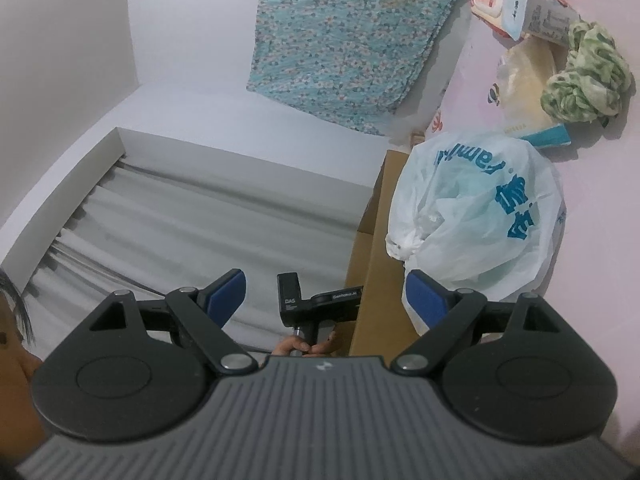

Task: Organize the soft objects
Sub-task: 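Lower the blue towel into the box and open the left gripper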

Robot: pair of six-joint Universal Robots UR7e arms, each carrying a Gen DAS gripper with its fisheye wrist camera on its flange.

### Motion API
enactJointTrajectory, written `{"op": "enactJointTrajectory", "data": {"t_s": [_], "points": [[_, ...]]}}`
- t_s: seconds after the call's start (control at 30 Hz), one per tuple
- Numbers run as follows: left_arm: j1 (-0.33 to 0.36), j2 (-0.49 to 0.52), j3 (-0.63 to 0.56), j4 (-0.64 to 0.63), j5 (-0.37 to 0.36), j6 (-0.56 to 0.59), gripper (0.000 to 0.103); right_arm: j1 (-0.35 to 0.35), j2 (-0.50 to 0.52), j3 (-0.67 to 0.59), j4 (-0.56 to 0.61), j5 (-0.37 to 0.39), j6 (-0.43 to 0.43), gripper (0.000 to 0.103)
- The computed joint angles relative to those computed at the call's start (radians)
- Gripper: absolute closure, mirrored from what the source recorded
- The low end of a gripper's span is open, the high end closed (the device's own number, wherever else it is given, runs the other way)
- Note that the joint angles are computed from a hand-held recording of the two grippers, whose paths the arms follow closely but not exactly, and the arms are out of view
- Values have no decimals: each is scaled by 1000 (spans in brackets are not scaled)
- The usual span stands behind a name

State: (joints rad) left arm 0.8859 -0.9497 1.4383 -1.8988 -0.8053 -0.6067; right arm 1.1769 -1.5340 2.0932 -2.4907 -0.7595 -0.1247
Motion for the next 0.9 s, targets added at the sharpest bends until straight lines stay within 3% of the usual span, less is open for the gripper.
{"op": "enactJointTrajectory", "data": {"t_s": [0.27, 0.37, 0.43, 0.67, 0.8, 0.9], "points": [[-32, 65, -40, 202, 151, -37, 39, -2, -15, 17, 6, 7, -8, 15], [-44, 73, -43, 199, 162, -23, 35, -11, -35, 27, 3, 14, -12, 15], [-51, 69, -37, 185, 163, -25, 25, -20, -48, 35, 3, 20, -15, 15], [-84, 57, -22, 137, 201, -30, 20, -50, -76, 52, 12, 36, -24, 14], [-107, 23, 35, -60, 199, 13, 23, -59, -77, 57, 14, 43, -25, 14], [-92, 2, 58, -215, 76, 22, 41, -61, -75, 59, 15, 42, -23, 14]]}}
